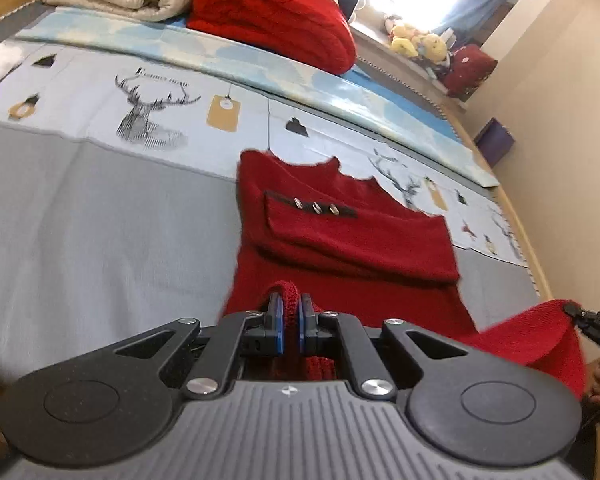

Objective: Fold small clothes
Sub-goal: 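Lift the hem with both grippers and fold it toward the collar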

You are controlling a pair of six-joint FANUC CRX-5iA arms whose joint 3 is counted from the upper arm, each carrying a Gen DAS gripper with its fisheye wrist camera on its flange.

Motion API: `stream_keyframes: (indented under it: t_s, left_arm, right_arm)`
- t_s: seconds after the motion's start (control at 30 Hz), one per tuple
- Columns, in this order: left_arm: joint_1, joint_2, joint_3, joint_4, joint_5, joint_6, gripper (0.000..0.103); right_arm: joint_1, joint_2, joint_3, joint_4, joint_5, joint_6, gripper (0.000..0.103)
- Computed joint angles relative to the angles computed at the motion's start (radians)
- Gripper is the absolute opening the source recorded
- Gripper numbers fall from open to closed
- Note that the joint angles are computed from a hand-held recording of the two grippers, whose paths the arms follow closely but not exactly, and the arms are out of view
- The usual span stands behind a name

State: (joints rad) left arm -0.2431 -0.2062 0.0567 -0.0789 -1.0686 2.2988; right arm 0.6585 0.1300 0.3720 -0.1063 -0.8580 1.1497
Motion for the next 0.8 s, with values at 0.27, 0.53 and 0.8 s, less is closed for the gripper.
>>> stream_keyframes:
  t_s: [0.27,0.53,0.8]
  left_arm:
    - [0.192,0.145,-0.027,0.163,0.116,-0.115,0.007]
    - [0.181,0.258,0.052,0.129,0.045,-0.119,0.007]
    - [0.187,0.255,0.039,0.117,0.058,-0.052,0.008]
  right_arm:
    - [-0.040,0.335,0.392,0.009,-0.155,0.039,0.018]
    - [-0.020,0.519,0.561,0.078,-0.274,0.016,0.018]
    - [-0.009,0.558,0.592,0.117,-0.295,-0.012,0.019]
